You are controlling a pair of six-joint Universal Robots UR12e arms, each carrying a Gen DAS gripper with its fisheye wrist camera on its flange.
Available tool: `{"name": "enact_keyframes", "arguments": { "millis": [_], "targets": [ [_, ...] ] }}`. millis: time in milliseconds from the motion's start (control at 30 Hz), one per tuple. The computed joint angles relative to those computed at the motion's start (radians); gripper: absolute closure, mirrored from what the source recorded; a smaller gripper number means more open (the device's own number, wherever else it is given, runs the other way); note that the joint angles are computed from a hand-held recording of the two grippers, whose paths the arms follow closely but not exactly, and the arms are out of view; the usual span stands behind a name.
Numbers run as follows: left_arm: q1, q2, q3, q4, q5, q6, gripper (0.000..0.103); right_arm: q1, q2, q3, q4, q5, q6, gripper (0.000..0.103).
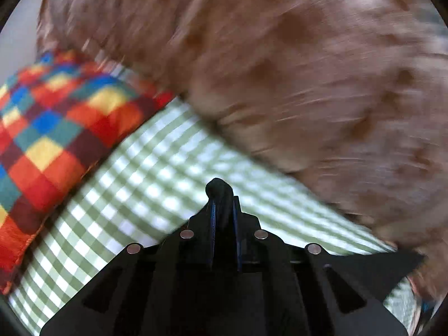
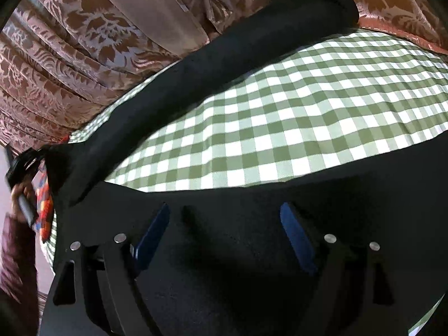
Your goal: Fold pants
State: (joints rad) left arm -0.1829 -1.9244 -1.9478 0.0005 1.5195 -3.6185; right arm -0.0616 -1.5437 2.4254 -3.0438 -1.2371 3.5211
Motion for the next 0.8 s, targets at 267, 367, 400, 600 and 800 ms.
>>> {"name": "enact_keyframes", "arguments": {
  "millis": [267, 367, 400, 600, 800],
  "targets": [
    [-0.041, 0.164, -0.262, 0.309, -0.184, 0.153, 0.095, -0.004, 0.059, -0.061, -0.029, 0.209, 0.016, 0.035],
    [-0.049, 0.196, -0.331, 0.352, -0.216, 0.147, 0.096, 0.01, 0.107, -0.115, -0.033, 0.285, 0.036, 0.049],
    [-0.054, 0.209, -0.363, 0.376, -0.227, 0.139, 0.096, 0.018, 0.126, -0.141, -0.027, 0.3, 0.042, 0.05],
    [-0.054, 0.249, -0.456, 0.426, -0.256, 0.123, 0.096, 0.046, 0.246, -0.297, -0.029, 0.403, 0.154, 0.054],
    [-0.056, 0.267, -0.479, 0.422, -0.259, 0.177, 0.096, 0.065, 0.344, -0.446, 0.021, 0.404, 0.271, 0.053]
  ]
}}
